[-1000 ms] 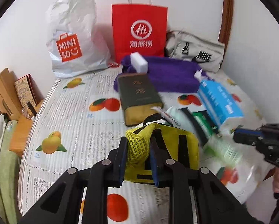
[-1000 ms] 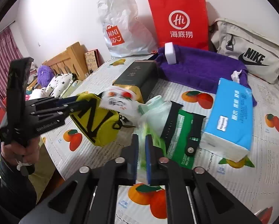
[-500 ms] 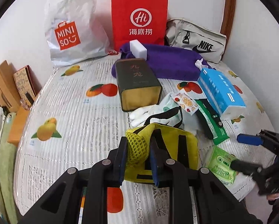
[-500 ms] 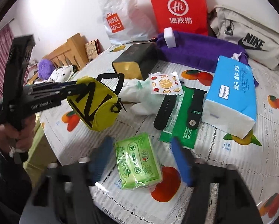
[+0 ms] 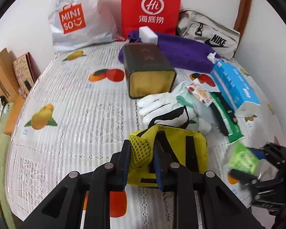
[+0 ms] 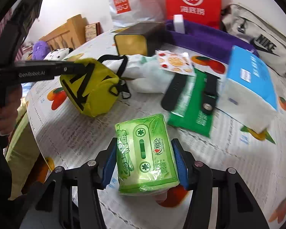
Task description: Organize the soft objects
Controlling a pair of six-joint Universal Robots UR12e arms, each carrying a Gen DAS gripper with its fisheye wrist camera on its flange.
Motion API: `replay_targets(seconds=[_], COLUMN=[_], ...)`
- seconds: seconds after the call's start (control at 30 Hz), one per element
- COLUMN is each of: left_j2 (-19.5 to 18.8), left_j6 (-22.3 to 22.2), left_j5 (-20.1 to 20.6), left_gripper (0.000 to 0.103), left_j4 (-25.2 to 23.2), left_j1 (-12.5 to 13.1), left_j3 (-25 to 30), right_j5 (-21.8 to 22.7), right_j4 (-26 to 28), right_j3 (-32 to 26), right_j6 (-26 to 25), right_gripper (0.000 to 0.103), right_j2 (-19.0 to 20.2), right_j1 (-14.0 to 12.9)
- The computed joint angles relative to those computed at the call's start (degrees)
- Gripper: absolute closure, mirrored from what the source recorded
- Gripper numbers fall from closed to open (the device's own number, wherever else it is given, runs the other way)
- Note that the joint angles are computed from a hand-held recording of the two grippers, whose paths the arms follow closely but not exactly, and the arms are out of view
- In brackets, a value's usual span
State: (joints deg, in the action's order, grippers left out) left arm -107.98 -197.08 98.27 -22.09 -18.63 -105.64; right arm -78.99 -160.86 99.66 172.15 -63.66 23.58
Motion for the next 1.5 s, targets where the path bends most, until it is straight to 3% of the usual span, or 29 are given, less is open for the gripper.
replay_targets(seconds=[0.2,0.37,0.5,0.7,1.07,1.13,1.23,1.43,1.5], left_j2=[-1.0,-1.6,-1.9,-1.7,-1.8,-1.5,-0.9,0.3,0.6], left_j6=[-1.3,-1.0,-0.7,-1.9,-2.4,-2.9,-3.3,-2.5,-2.2], left_j5=[-0.8,0.1,1.3,-1.6,-1.8,-3.3,-4.7,-4.7,-4.5], left_gripper=[0.081,0.078,0.077,0.077,0.079,0.079,0.080,0.080,0.080], left_j4=[-1.8,-0.4,1.4,2.5,2.3,1.5,0.7,1.3,1.4], left_j1=[0.6,0.3,-0.1,0.8,0.8,1.3,1.6,1.5,1.5], left_j3=[0.0,-0.1,-0.4,-1.0,-0.6,-0.6,-0.7,-0.8,-0.6], right_j5=[-4.7,-10.0,-9.3,-12.7,-12.4,-13.1,-13.3,-8.7,-9.0], right_j4=[-2.9,-2.0,-1.8,-4.5,-5.0,-4.9,-3.6,-1.4,-2.0], right_j3=[2.3,2.0,1.9,1.8,1.4,1.4,1.3,1.3,1.4], right_j6=[2.1,7.7,12.0,11.0,12.4,12.2,12.7,13.9,13.4], right_gripper=[0.049,0.049,0.048,0.042,0.032,0.035,0.046,0.048,0.048], right_j2=[-2.2,-1.9,-1.1,0.0,0.3,0.3,0.0,-1.0,-1.2], right_j1=[-1.2,-2.5,-3.4,-2.3,-2.3,-2.1,-2.2,-3.7,-3.6])
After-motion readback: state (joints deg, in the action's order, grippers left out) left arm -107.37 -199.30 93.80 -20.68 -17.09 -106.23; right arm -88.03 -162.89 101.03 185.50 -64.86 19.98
